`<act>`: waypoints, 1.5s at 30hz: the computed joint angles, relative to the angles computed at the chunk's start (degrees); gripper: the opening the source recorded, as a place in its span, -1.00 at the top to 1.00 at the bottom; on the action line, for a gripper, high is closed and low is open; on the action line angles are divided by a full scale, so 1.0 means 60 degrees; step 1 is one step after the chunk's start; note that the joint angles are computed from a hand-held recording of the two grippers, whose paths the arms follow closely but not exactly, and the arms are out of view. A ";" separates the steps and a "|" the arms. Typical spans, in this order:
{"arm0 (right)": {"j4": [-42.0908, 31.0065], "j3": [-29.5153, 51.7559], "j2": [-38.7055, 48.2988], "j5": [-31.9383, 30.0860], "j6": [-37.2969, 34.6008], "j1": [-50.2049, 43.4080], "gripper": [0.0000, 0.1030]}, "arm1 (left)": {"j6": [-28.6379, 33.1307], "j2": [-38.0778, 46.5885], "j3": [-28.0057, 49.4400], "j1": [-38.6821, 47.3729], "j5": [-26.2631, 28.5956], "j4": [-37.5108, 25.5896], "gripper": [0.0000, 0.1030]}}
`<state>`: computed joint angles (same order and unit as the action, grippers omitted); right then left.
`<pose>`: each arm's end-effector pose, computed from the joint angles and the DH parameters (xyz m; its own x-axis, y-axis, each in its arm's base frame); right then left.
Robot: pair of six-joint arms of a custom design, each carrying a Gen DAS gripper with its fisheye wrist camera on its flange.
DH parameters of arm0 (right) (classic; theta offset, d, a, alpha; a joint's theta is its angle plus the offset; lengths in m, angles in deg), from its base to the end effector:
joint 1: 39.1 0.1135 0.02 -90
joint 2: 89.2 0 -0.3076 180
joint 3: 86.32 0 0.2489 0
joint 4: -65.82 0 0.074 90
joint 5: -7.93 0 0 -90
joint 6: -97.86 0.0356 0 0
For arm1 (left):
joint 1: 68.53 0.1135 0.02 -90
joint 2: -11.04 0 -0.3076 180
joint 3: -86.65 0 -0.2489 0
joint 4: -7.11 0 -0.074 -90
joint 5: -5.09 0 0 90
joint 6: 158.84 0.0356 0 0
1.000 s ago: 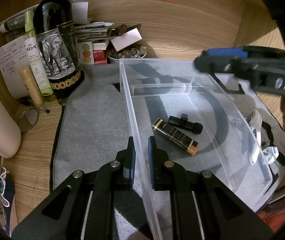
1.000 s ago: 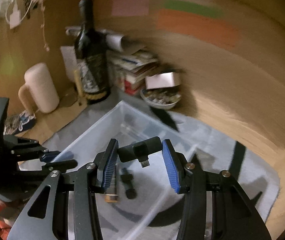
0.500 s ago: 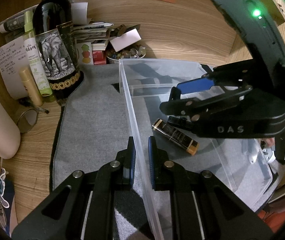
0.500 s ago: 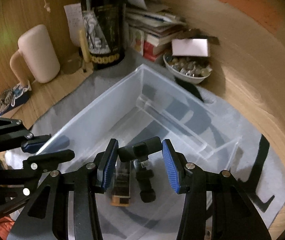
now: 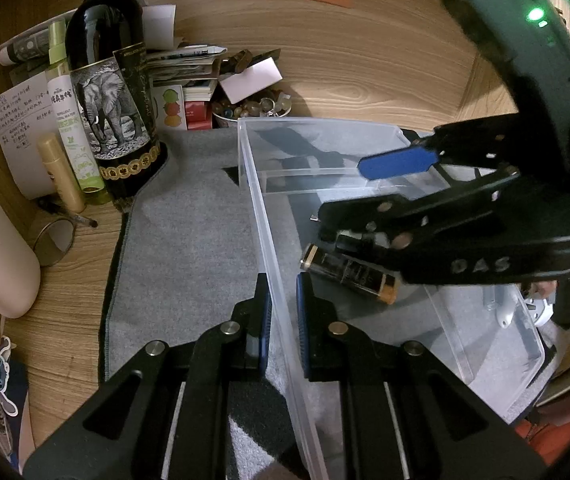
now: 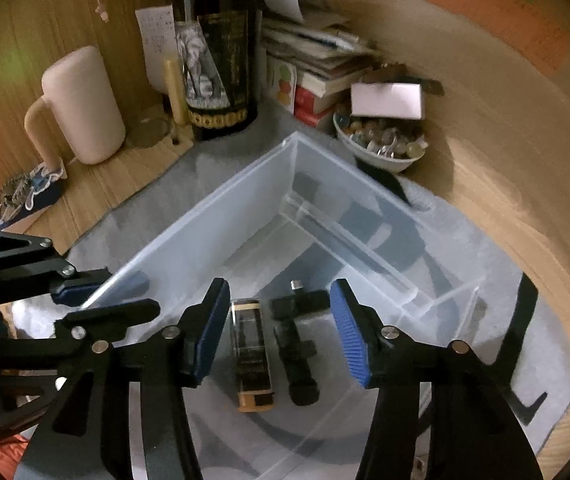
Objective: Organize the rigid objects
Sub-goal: 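Place the black plug into the clear box and open the right tool, then grasp the white curved device with the right tool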
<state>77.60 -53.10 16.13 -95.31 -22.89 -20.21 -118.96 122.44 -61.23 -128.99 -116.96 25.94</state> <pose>0.2165 0.0827 0.0789 -0.4905 -0.6939 -0.5272 -0.7834 0.6161 -0.0821 0.1298 -0.1907 0.0647 -0.7419 -0.0101 -0.6705 0.0609 0.9947 -0.0825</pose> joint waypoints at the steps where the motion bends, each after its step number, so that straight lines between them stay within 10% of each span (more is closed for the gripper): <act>1: 0.0000 -0.0058 -0.0141 -0.0041 -0.0004 -0.0052 0.05 | -0.0017 -0.0006 -0.0014 -0.0011 -0.0007 -0.0003 0.78; 20: -0.2272 -0.0501 -0.4060 -0.2811 -0.1834 -0.5713 -0.21 | -0.0005 0.0021 0.0016 -0.0017 -0.0012 0.0011 0.78; 30: -0.0500 -0.0733 -0.1399 -0.2864 -0.2890 -0.8741 -0.21 | -0.0003 0.0012 -0.0023 -0.0024 -0.0009 0.0042 0.78; 45: -0.1216 0.0472 0.2369 -0.3169 -0.3106 -0.9937 -0.22 | -0.0003 0.0016 -0.0116 0.0005 0.0016 0.0108 0.78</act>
